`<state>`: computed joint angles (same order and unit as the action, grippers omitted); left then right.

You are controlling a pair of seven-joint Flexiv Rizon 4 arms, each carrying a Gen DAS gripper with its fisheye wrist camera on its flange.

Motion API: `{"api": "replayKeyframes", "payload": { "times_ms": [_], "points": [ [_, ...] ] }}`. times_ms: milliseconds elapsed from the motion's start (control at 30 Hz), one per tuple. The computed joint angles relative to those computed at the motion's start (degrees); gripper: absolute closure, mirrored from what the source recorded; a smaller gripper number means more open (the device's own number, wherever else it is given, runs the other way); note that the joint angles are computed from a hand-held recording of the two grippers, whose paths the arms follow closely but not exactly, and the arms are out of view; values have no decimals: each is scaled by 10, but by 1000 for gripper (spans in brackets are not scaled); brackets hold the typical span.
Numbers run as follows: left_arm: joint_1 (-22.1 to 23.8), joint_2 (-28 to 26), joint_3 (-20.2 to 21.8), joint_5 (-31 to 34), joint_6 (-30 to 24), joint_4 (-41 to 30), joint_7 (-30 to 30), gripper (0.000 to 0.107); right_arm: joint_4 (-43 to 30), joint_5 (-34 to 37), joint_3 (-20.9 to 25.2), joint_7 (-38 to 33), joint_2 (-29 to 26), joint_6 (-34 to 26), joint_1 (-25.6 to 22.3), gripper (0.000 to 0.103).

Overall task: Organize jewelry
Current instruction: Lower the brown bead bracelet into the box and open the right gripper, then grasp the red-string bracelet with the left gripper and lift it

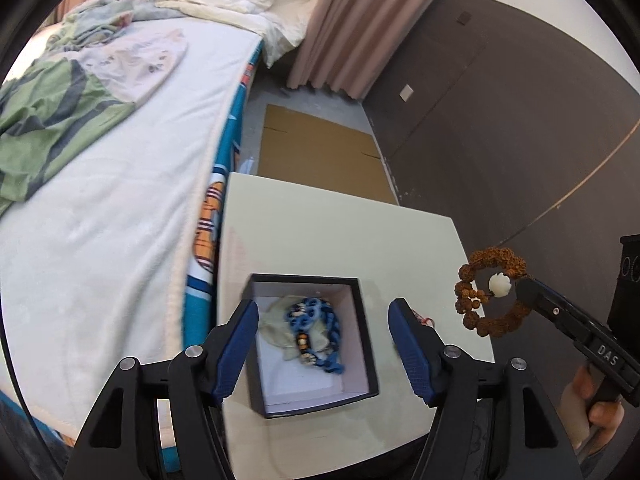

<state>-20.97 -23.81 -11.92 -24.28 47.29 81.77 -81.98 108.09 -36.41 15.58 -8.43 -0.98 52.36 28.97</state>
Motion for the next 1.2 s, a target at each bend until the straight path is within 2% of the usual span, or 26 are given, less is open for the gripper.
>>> {"api": "replayKeyframes", "payload": {
  "times_ms": [333,500,633,667,700,767,933,967,1067,1100,1200],
  "points": [
    [22,22,6,-24,19,35,4,38,-69,40,-12,-53,-84,38,34,83],
    [31,31,10,-31,25,51,1,38,-89,63,-21,-74,-111,23,51,83],
    [37,36,12,-34,27,59,3,38,-117,97,-18,-122,-135,-14,59,82],
    [37,36,12,-33,27,58,3,38,-120,107,-18,-131,-137,-19,58,76],
    [38,37,12,-34,28,59,3,38,-119,110,-21,-130,-137,-25,60,64],
    [37,38,11,-34,28,59,4,38,-106,98,-29,-106,-127,-30,64,54],
    [33,37,8,-28,22,53,13,38,-59,89,-26,-75,-88,-8,53,53],
    [32,36,7,-28,21,52,14,38,-44,85,-25,-64,-75,-8,50,52],
    [26,30,3,-25,13,43,18,38,-12,70,-20,-28,-47,-6,39,34],
    [23,28,2,-22,10,39,19,38,5,61,-17,-10,-32,-3,34,31],
    [11,17,-3,-12,-5,21,22,38,35,55,-7,21,-4,-10,19,31]
  ]
}}
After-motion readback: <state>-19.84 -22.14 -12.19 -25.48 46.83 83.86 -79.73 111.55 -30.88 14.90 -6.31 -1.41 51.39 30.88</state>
